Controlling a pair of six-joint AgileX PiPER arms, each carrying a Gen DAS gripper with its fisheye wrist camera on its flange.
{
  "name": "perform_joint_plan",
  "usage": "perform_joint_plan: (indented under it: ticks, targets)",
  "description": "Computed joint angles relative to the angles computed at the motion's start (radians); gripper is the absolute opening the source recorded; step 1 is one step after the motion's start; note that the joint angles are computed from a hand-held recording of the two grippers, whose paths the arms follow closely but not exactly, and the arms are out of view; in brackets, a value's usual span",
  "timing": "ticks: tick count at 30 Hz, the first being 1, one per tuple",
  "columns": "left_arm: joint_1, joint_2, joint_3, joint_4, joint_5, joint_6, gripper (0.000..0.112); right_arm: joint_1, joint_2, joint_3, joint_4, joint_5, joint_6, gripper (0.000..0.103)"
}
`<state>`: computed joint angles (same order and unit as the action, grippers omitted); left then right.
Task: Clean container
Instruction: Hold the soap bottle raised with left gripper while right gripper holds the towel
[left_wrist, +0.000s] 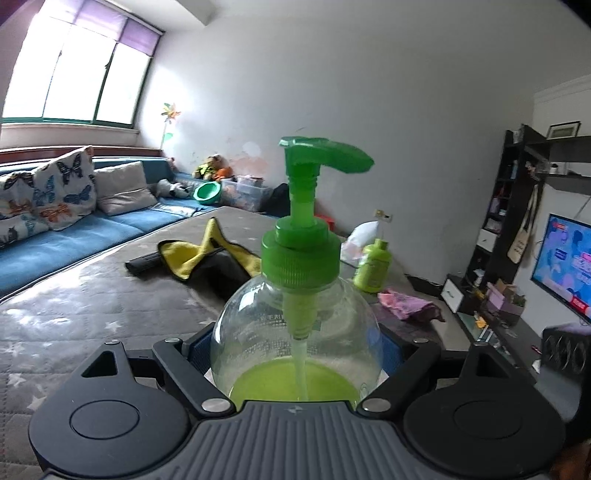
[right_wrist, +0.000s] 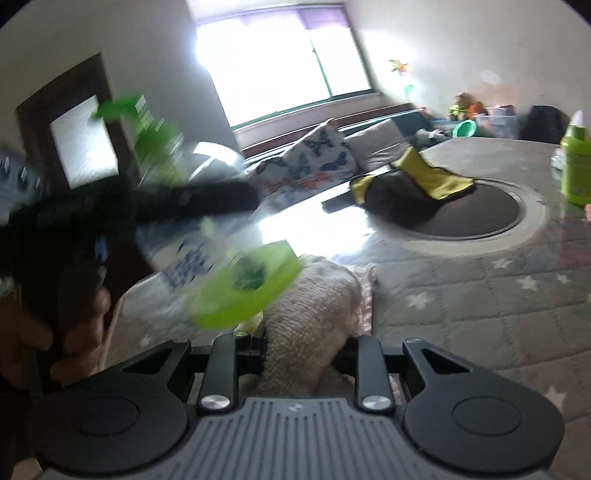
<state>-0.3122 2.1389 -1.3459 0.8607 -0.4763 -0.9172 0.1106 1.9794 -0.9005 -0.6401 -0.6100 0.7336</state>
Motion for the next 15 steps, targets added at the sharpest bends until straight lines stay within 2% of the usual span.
perform_joint_plan:
  ticks: [6, 11, 15]
  targets:
    - [-0.016, 0.058, -0.060, -0.015, 0.081, 0.043, 0.087, -0.037, 0.005, -0.058, 0.046, 0.009, 0.048, 0.025]
    - [-0.010, 0.110, -0.095, -0.023, 0.091, 0.021, 0.087, -0.061, 0.021, -0.111, 0.069, -0.008, 0.063, 0.025]
    - [-0.025, 0.131, -0.109, -0.098, 0.134, 0.116, 0.087, -0.046, 0.065, -0.188, 0.037, 0.088, 0.076, 0.026]
